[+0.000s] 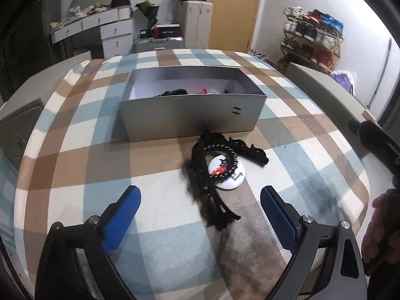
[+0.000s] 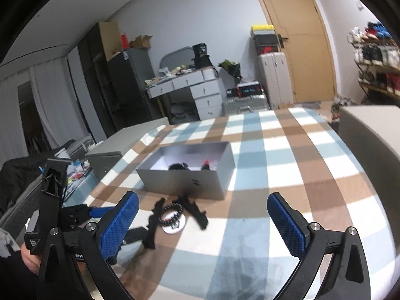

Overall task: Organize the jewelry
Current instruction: 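Lift both tools out of the box back toward the pile, then lower the left tool onto the black comb-shaped hair clip and close it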

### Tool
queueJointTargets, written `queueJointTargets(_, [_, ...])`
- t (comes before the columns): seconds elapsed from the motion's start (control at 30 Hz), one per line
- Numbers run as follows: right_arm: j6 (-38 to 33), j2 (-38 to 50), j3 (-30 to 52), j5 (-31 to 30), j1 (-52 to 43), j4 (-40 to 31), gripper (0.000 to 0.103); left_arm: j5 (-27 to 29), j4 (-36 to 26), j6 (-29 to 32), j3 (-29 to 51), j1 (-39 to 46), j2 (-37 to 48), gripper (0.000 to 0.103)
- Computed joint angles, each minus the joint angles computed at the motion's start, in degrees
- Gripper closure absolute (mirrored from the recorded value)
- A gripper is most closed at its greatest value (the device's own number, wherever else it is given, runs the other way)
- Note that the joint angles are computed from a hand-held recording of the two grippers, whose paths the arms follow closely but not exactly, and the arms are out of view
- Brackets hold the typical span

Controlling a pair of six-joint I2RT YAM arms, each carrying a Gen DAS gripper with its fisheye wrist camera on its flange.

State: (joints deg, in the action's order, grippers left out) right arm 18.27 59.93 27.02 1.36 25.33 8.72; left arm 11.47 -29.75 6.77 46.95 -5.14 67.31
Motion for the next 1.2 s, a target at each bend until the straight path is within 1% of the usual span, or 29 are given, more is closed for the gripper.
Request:
queueJointTargets(0.07, [0.4, 0.5, -0.8, -0.7, -0.7, 0.5, 0.000, -2.1, 1.0, 0.0, -0.5, -1.4, -0.2, 0.009])
queueJointTargets(0.13, [1.1, 1.1, -1.5, -1.9, -1.6, 1.0, 0.000, -3.1, 1.1, 0.8, -0.2, -2.2, 0.8, 0.009])
queueJointTargets(0.2, [2.0, 1.4, -2.0, -3.2, -2.4, 1.5, 0.000, -1.9, 0.9, 1.8, 0.3, -2.1, 2.0, 0.009])
queueJointTargets(0.33, [2.0, 1.2, -2.7, -3.4, -2.3, 1.9, 0.000, -0.7, 0.3, 2.8, 0.6, -2.4, 3.0, 0.010])
queueJointTargets(0.4, [1.8, 1.1, -2.9, -3.3, -2.1, 1.9, 0.000, -0.2, -0.2, 3.0, 1.0, -2.2, 3.9, 0.013])
queueJointTargets(0.43, [1.8, 1.2, -2.8, -3.3, -2.1, 1.9, 0.000, -0.4, -0.3, 2.9, 1.0, -2.3, 4.2, 0.021])
queueJointTargets(0.47, [1.9, 1.1, -2.9, -3.4, -2.1, 2.0, 0.000, -0.8, -0.9, 2.9, 1.5, -2.2, 4.9, 0.035])
queueJointTargets(0.53, [2.1, 1.3, -2.8, -3.9, -2.3, 2.0, 0.000, -0.3, -2.0, 2.8, 2.2, -1.8, 6.2, 0.047])
queueJointTargets(0.6, [2.1, 1.2, -2.9, -3.7, -2.3, 2.0, 0.000, -0.6, -2.4, 3.0, 2.3, -1.9, 5.7, 0.053])
queueJointTargets(0.63, [2.2, 1.3, -2.9, -3.8, -2.4, 2.2, 0.000, -0.6, -2.8, 3.3, 2.4, -1.9, 5.7, 0.060])
queueJointTargets(0.67, [2.3, 1.4, -3.0, -3.9, -2.4, 2.3, 0.000, -1.0, -3.1, 3.6, 2.3, -1.9, 5.2, 0.072])
queueJointTargets(0.73, [2.6, 1.7, -2.8, -4.1, -2.6, 2.2, 0.000, -1.5, -3.2, 3.9, 2.2, -1.8, 5.1, 0.081])
queueJointTargets(0.87, [2.6, 1.6, -2.4, -3.6, -1.9, 1.5, 0.000, 0.8, -4.0, 4.5, 2.1, 0.2, 4.5, 0.089])
queueJointTargets(1.2, [3.3, 3.7, 0.2, -2.4, 0.1, -0.8, 0.000, 3.7, -3.5, 6.4, 0.4, 4.1, 2.0, 0.090])
